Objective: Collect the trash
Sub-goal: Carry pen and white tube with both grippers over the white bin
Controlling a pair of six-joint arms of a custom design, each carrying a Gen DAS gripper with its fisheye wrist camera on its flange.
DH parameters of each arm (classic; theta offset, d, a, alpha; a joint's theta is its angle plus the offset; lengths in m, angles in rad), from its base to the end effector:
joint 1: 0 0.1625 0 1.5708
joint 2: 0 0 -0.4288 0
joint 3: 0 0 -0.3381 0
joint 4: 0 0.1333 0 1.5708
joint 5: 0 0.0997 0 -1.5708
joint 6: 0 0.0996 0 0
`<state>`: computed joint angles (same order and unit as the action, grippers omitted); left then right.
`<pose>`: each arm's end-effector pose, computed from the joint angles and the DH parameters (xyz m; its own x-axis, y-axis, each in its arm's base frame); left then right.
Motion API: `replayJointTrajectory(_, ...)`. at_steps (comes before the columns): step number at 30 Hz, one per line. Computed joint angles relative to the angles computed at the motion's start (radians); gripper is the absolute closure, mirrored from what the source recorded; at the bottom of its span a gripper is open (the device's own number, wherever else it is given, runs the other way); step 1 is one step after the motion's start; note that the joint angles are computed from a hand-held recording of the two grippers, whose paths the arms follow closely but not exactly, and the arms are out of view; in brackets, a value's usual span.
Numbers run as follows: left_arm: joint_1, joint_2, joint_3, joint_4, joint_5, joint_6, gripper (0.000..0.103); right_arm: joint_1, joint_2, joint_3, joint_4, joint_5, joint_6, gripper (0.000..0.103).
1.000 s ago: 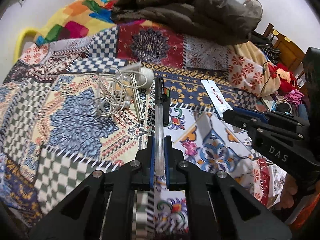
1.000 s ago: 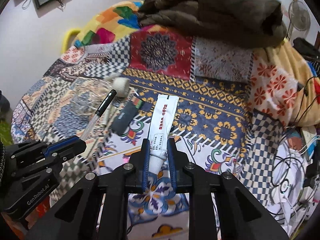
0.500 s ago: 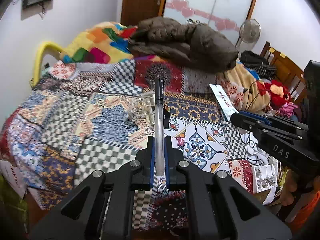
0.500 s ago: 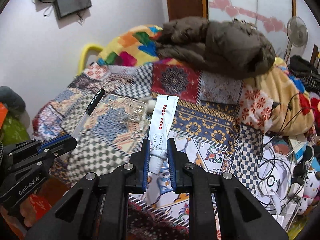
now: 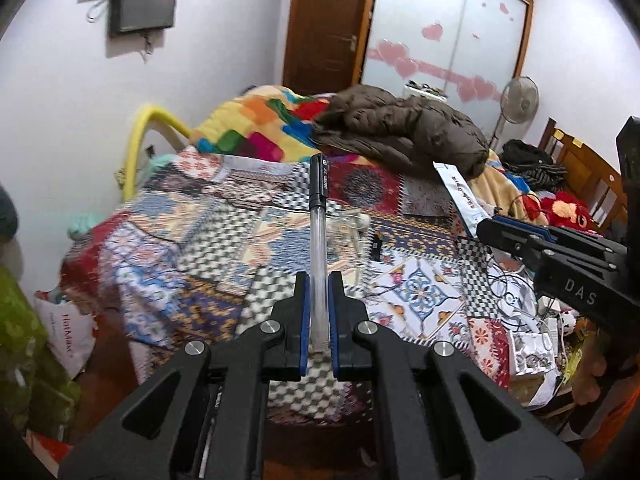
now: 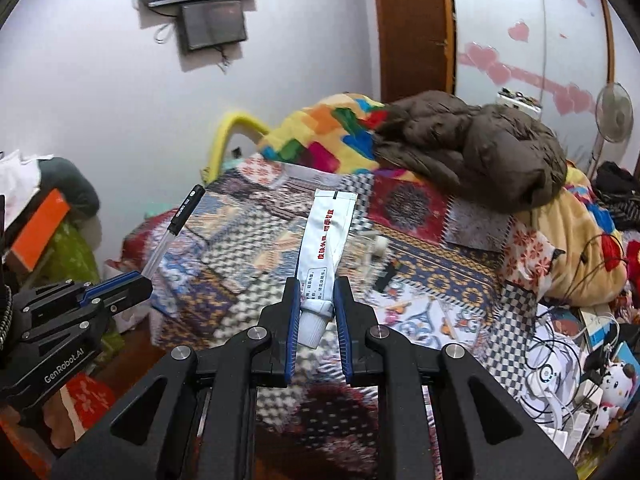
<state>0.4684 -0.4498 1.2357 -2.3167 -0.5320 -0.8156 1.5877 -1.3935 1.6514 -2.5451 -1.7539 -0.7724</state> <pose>-0.5459 -0.5218 0.0553 -0.7851 -0.0076 -0.6193 0.4668 0.6501 -0.5996 0.1243 -0.5400 0.4900 -0.6967 -0.4525 0.5566 -0.6966 0.6119 -0.3745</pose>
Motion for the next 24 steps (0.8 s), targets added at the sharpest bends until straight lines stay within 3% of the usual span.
replayJointTrajectory(6,-0.05,-0.133,0.177,0.15,0.05,-0.23,0.096,0.037,-0.049,0.09,-0.006,0.02,-0.009,0.087)
replayJointTrajectory(13,-0.109,-0.275,0.347,0.383,0.055,-0.533,0.096,0.081,-0.089,0.199,-0.013,0.023,-0.02,0.087)
replayJointTrajectory(19,-0.145,-0.363,0.45,0.531,0.028,-0.738,0.096,0.123,-0.085,0.277,-0.017,0.009,-0.027,0.087)
replayJointTrajectory(24,-0.157,-0.42,0.537,0.556,-0.019,-0.838,0.096,0.15,-0.071,0.336,-0.024,-0.006,-0.031,0.087)
